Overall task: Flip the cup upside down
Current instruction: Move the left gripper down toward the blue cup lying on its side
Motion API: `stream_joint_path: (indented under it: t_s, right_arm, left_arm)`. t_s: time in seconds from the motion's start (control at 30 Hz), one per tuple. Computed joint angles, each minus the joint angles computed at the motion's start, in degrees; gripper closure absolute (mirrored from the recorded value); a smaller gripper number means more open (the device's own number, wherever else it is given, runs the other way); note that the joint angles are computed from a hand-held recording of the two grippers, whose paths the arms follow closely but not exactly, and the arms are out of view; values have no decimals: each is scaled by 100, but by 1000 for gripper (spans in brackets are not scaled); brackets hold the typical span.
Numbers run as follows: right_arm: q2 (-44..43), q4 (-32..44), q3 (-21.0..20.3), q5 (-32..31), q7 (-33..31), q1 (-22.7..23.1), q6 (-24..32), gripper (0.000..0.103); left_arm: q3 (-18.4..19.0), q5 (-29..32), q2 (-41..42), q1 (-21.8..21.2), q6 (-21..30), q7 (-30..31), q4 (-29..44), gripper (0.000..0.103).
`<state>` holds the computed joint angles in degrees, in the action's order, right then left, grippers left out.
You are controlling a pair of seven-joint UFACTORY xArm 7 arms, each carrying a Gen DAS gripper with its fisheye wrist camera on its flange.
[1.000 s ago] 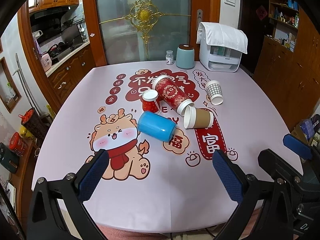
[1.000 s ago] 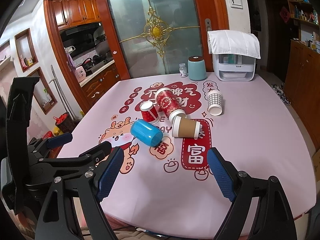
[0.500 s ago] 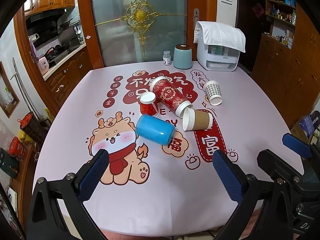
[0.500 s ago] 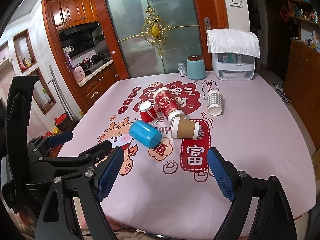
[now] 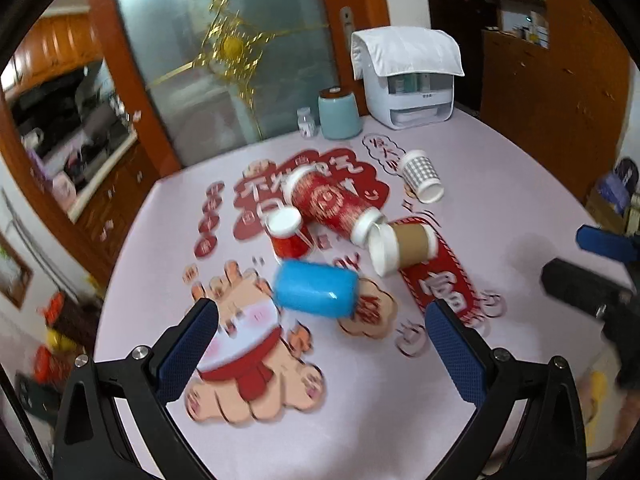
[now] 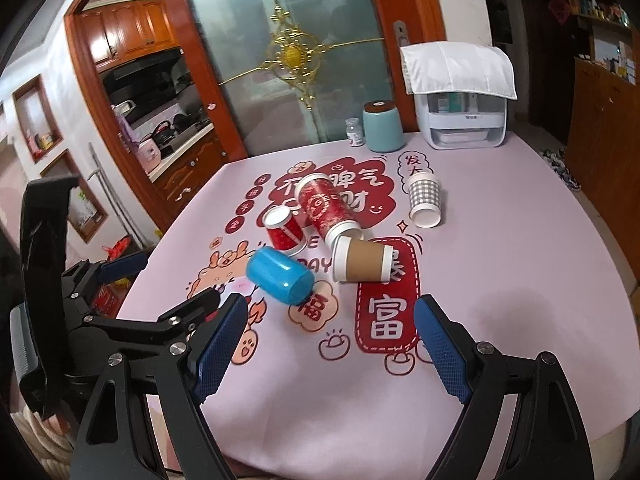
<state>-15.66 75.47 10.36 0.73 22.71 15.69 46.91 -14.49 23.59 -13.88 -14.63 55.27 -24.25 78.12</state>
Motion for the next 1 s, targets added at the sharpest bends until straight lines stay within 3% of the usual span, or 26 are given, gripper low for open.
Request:
stream_joint_path:
  t_s: [0.17,0.37,0.47,0.63,0.77,1.0]
  right_arm:
    - [544,347,-42,-168,250,-117,173,16]
    - [1196,572,-162,-33,316,-84,240,17]
    - [1549,648,-168,-127,371,-28,236,17]
    - [1927,727,-211,-107,412,56,287,17]
    - [2126,792,-247,-112,468,99,330,17]
    - [2310,836,-276,12,466,113,475,17]
  left_arm:
    - [199,187,290,58,-289,806,-20,1]
    - [431,336,529,112,-1129,2029,-410,1]
    - [456,621,662,135,-1482,2648,-607,1]
    - [448,1322,928,155,-1909,3163,-828,1]
    - [530,1793,1282,110,-2061,3382,-733,1]
    - [738,1189,1886,-47,-1832,4481,-192,0]
